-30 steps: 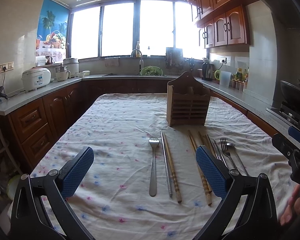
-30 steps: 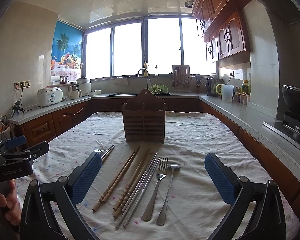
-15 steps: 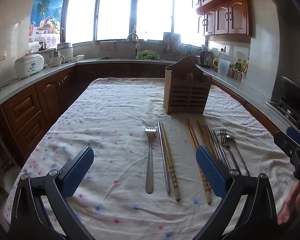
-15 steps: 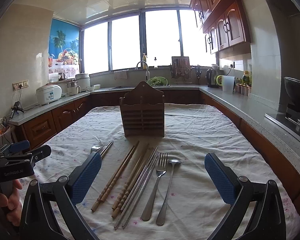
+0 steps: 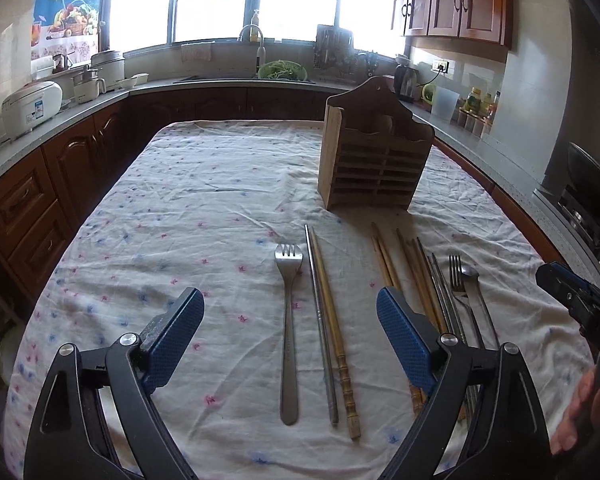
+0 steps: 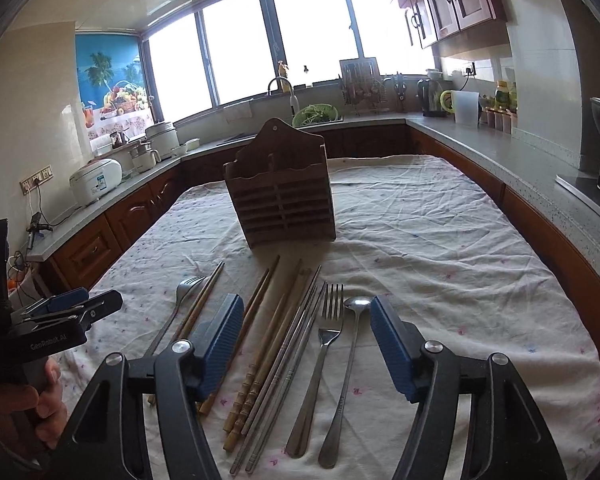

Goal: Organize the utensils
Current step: 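Close the left tool on a wooden chopstick while the right tool grasps another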

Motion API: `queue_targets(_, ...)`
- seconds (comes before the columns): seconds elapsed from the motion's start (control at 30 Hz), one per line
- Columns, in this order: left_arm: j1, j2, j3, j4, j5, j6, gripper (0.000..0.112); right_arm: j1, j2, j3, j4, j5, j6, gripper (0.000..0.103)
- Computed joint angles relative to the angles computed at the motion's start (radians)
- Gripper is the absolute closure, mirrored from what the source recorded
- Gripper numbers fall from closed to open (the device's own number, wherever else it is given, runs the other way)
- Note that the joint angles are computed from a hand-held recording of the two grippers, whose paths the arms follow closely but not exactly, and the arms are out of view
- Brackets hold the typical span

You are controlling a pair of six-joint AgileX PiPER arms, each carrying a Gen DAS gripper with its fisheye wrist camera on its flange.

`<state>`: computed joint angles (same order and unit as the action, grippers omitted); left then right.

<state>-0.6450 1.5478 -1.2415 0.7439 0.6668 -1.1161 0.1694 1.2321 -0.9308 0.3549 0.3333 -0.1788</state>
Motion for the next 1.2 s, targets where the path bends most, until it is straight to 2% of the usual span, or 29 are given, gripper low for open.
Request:
queue_targets(0.23,0.049,0.077,-0.101,-0.181,-0.019,0.190,0.037,-0.040,0.077,-0.071,0.064,0.063,-0.053,0.051)
queue_targets(0.37,0.072,0.131,-0.165,-0.279,-0.003,0.294,0.044,-0.048,0.121,-0.115,0.106,0.100,-0.090,0.056)
queue_targets(0.5,0.109,0.190,-0.240,-0.416,0.007,0.428,0.057,-0.052,0.195,-0.188,0.174,0.156,-0.143,0.072)
queue_targets(0.6,0.143,0.249,-0.317,-0.532,0.028,0.546,0.067,-0.044,0.271,-0.268,0.202,0.204,-0.159,0.077)
queue_targets(0.77,0.200,0.377,-0.502,-0.712,0.121,0.737,0.081,-0.045,0.424,-0.429,0.230,0.314,-0.147,0.083)
queue_targets(0.93,0.236,0.516,-0.710,-0.783,0.240,0.837,0.086,-0.045,0.567,-0.590,0.209,0.408,-0.100,0.086)
queue_targets(1.07,0.263,0.592,-0.819,-0.847,0.304,0.889,0.088,-0.037,0.659,-0.707,0.166,0.470,-0.042,0.088)
queue_targets(1.2,0.266,0.658,-0.916,-0.831,0.376,0.891,0.089,-0.032,0.729,-0.804,0.126,0.529,-0.001,0.088)
